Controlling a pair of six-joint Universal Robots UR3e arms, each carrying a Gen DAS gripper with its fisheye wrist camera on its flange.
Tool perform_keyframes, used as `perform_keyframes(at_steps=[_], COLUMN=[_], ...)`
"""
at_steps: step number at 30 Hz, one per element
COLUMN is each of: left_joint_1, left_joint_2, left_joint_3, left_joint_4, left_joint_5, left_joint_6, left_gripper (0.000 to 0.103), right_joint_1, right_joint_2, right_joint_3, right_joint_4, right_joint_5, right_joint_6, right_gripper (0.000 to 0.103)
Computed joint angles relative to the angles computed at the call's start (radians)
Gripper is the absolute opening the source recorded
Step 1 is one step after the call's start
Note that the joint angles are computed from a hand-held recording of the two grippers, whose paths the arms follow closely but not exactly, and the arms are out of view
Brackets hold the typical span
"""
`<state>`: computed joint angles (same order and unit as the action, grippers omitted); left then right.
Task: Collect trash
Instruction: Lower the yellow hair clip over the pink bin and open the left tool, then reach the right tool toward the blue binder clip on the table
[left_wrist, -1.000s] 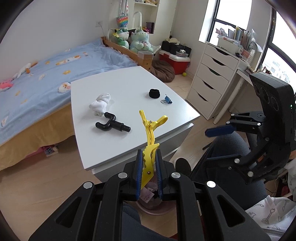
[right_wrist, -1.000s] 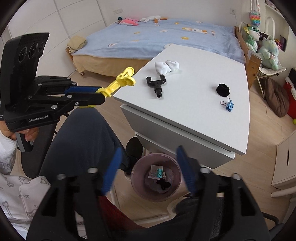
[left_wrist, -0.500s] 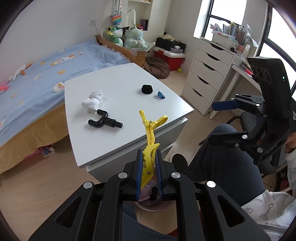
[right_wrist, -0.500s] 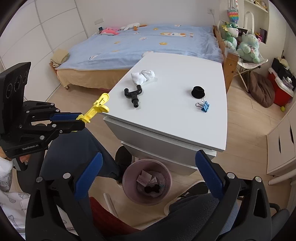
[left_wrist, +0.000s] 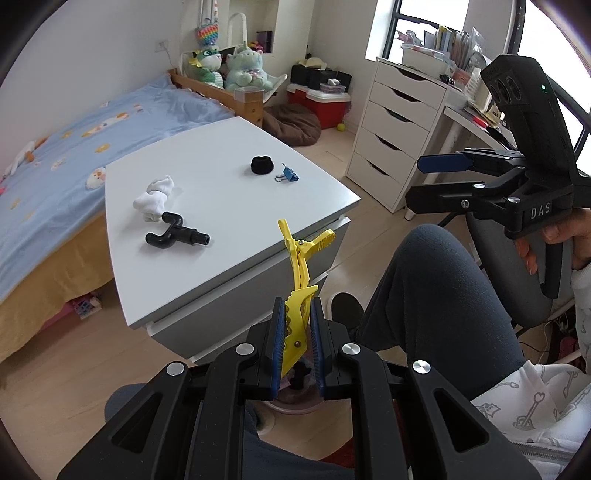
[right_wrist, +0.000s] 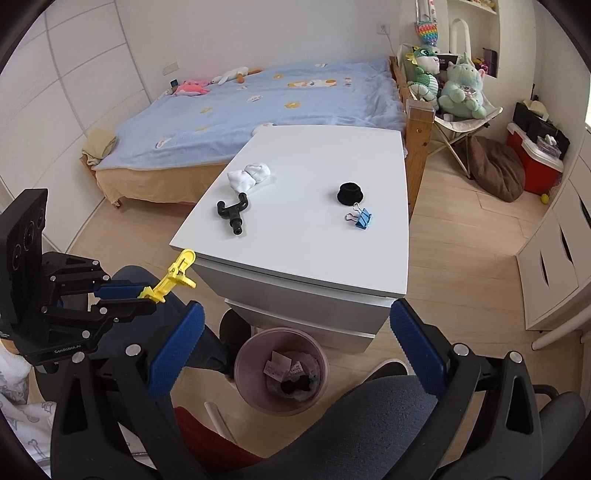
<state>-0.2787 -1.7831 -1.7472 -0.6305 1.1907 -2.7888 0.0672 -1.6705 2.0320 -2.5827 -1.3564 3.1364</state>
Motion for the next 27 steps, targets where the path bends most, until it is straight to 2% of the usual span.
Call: perform_keyframes(at_steps=[8, 13, 14, 15, 16, 18, 22, 27], left_joint_1=[-0.026, -0.031, -0.034, -0.032, -0.029, -0.025, -0.021, -0.010], left_joint_2=[-0.009, -0.019, -0.025, -0.029, -0.032, -0.031, -0.031, -0.032], left_joint_3=[0.016, 0.027, 0.030, 0.029, 0.022, 0.008, -0.014, -0.027], left_joint_4=[-0.020, -0.037, -0.033, -0.027, -0.012, 0.022, 0.097, 0.153], left_joint_5=[-0.003, -0.020, -0.016, -0.020, -0.025, -0.028, 0.005, 0.045], left_joint_6=[0.008, 0.020, 0.016, 0.011, 0.000, -0.023, -0.080, -0.129], left_gripper=[0.013, 0.020, 0.032, 0.054, 0.062, 0.088, 0.095, 0.095], right_joint_1=[-0.030, -0.051, -0.054, -0.054, -0.054, -0.055, -0.048, -0.030], right_joint_2=[-0.038, -0.054, -0.055, -0.055, -0.054, -0.055, -0.045, -0.027], right_joint_3=[0.033, 0.042, 0.046, 0.046, 0.046, 0.045, 0.041, 0.040], right_joint_4=[-0.002, 0.001, -0.002, -0.002, -0.003, 0.000, -0.003, -0.018], right_joint_5=[0.022, 0.042, 0.045, 0.045, 0.047, 0.046, 0.041, 0.035], right_joint_6=[-0.001, -0.003, -0.004, -0.004, -0.004, -0.007, -0.001, 0.003], right_gripper=[0.099, 0.099, 0.099, 0.099, 0.099, 0.099, 0.099, 0.099])
